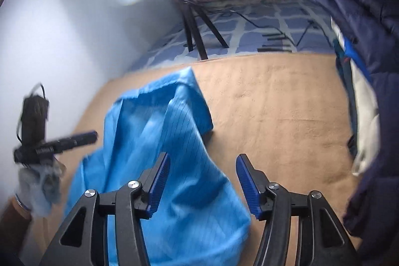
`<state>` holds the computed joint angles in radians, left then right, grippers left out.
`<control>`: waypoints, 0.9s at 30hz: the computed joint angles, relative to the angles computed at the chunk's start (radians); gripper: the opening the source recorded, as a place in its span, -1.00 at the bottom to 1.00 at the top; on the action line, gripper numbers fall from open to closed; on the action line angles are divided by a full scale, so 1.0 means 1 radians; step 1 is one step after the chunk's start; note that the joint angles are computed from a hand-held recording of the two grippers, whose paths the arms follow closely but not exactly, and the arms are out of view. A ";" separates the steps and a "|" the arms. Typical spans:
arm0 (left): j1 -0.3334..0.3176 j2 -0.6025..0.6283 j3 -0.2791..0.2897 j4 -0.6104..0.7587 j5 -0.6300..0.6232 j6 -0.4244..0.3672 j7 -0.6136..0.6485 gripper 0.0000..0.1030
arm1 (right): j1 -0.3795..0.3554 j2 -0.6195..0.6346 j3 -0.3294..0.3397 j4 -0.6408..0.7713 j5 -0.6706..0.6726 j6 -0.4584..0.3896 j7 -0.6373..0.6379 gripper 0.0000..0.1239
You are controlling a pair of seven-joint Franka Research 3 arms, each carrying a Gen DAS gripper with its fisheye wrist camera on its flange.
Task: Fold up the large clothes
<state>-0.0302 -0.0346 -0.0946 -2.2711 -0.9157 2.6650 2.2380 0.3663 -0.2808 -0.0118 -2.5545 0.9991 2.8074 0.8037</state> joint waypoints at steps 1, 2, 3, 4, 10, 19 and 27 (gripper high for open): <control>-0.002 0.016 -0.004 0.013 0.019 0.000 -0.012 0.07 | 0.007 0.016 -0.006 0.012 0.020 0.000 -0.011 -0.05; -0.005 0.031 -0.010 0.024 0.037 0.005 -0.020 0.07 | 0.014 0.032 -0.008 0.026 0.041 -0.004 -0.027 -0.05; -0.007 0.045 -0.017 0.035 0.043 0.008 -0.022 0.07 | 0.017 0.051 -0.005 0.041 0.054 -0.007 -0.038 -0.05; -0.007 0.057 -0.023 0.043 0.046 0.010 -0.027 0.06 | 0.013 0.062 0.004 0.051 0.048 -0.008 -0.034 -0.05; -0.003 0.082 -0.059 0.047 0.060 0.061 -0.058 -0.62 | -0.009 0.130 0.058 0.088 -0.085 0.003 0.049 -0.65; -0.032 -0.036 -0.042 -0.036 0.012 0.092 0.015 -0.97 | 0.019 0.029 0.063 0.027 -0.161 0.087 0.103 -0.98; -0.135 -0.275 0.052 -0.181 -0.011 0.095 0.037 -0.98 | 0.042 -0.195 0.053 -0.074 -0.274 0.080 0.219 -1.00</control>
<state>-0.1653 -0.3101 -0.0425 -2.4520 -0.9262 2.7599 2.2748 0.4088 -0.4755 0.0414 -2.6282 0.7250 2.8869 1.0226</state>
